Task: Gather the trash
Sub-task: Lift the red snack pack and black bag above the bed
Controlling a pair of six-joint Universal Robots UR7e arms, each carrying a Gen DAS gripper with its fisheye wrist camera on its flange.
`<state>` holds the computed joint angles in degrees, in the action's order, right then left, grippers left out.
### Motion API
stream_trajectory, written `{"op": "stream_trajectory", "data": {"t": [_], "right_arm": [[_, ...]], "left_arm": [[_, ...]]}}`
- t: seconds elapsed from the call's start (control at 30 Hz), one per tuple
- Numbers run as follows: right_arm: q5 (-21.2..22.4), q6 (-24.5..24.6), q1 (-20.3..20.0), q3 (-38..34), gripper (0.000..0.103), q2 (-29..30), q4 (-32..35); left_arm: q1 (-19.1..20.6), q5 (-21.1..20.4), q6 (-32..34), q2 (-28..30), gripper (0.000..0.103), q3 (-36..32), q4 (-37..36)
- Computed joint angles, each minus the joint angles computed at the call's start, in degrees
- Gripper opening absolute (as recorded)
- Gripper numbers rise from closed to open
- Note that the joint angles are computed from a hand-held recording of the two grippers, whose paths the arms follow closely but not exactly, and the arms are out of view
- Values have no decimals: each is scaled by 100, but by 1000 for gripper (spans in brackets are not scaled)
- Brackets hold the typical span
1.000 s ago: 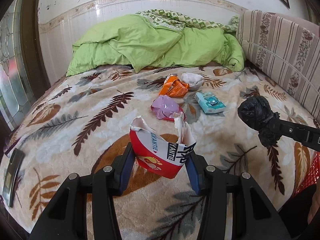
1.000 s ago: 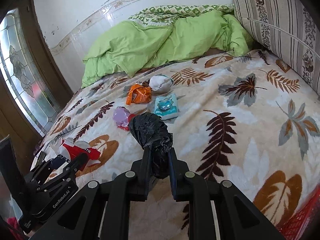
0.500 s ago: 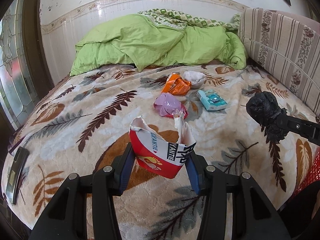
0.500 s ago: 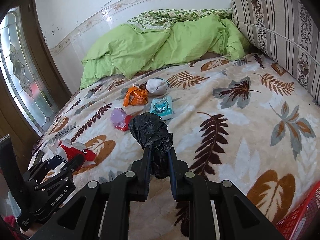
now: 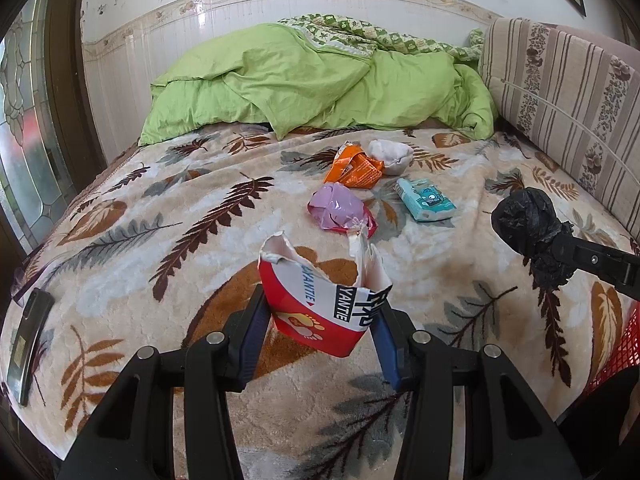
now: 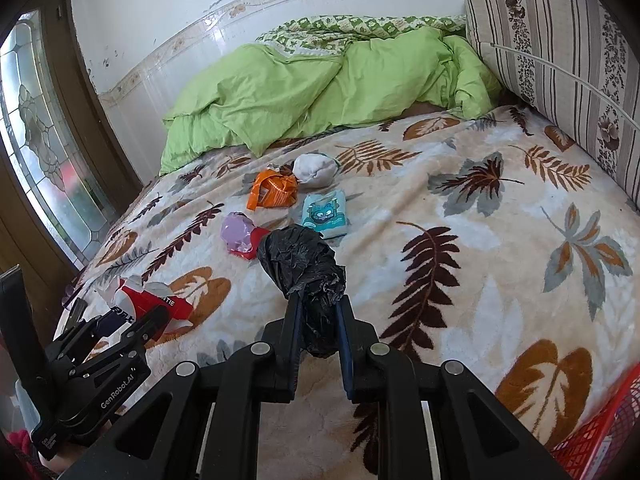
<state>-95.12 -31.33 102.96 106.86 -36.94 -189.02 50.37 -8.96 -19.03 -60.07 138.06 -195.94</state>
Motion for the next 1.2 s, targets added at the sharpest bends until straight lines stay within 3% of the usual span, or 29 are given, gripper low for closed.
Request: {"op": "stream_trajectory", "data": {"t": [0.3,0.7,1.2], "right_arm": [[-4,42,-2,-7,17,7,16],[76,543,-6,173,17,-239,292],[280,595,85,397,17,-509,272]], "left_arm": [[14,-58,-85,-59,47,4,123],[-199,-451,-2022,-845,47,71,2617],[-601,-481,-2581,-1171,47,28,3496]]}}
